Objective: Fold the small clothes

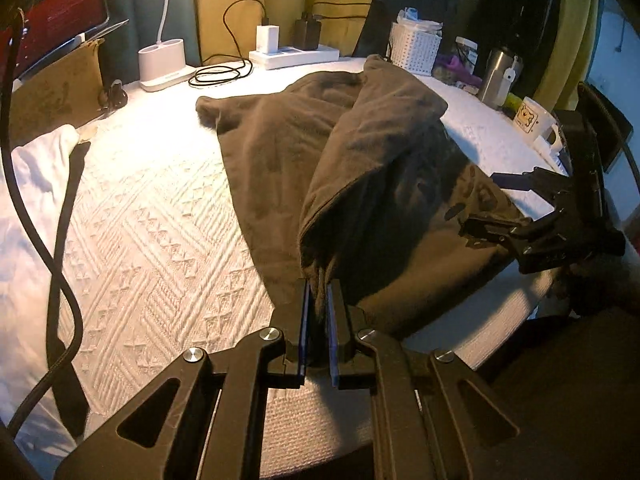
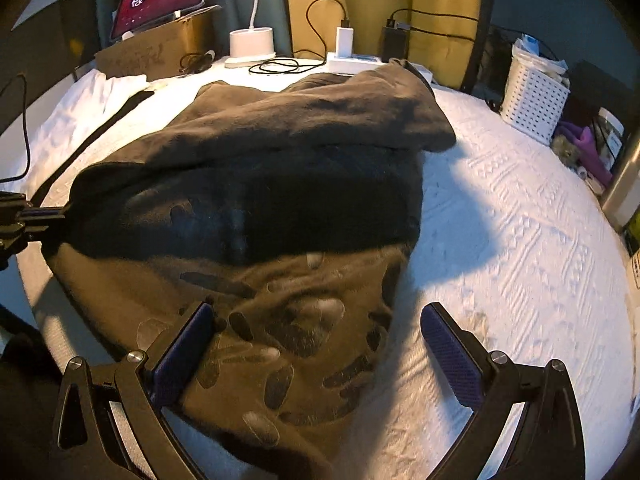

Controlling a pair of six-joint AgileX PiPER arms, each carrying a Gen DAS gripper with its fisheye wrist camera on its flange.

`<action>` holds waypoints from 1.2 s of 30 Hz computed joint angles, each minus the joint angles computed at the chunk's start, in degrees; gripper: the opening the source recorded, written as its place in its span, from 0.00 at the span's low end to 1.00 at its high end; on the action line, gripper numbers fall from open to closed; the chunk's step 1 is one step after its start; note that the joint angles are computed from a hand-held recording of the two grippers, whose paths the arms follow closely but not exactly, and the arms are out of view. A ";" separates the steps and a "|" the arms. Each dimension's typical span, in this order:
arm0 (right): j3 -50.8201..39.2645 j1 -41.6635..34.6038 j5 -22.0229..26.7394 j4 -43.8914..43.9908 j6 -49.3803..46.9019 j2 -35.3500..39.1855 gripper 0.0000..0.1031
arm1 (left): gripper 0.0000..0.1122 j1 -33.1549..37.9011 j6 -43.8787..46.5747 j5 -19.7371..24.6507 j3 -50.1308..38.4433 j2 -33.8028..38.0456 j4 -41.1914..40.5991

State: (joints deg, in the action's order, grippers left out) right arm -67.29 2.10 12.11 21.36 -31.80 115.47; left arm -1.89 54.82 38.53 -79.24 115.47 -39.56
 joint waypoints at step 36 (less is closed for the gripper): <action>-13.37 -13.70 8.19 20.29 -19.88 4.86 1.00 | 0.53 -17.65 -22.50 12.52 -49.27 22.25 21.98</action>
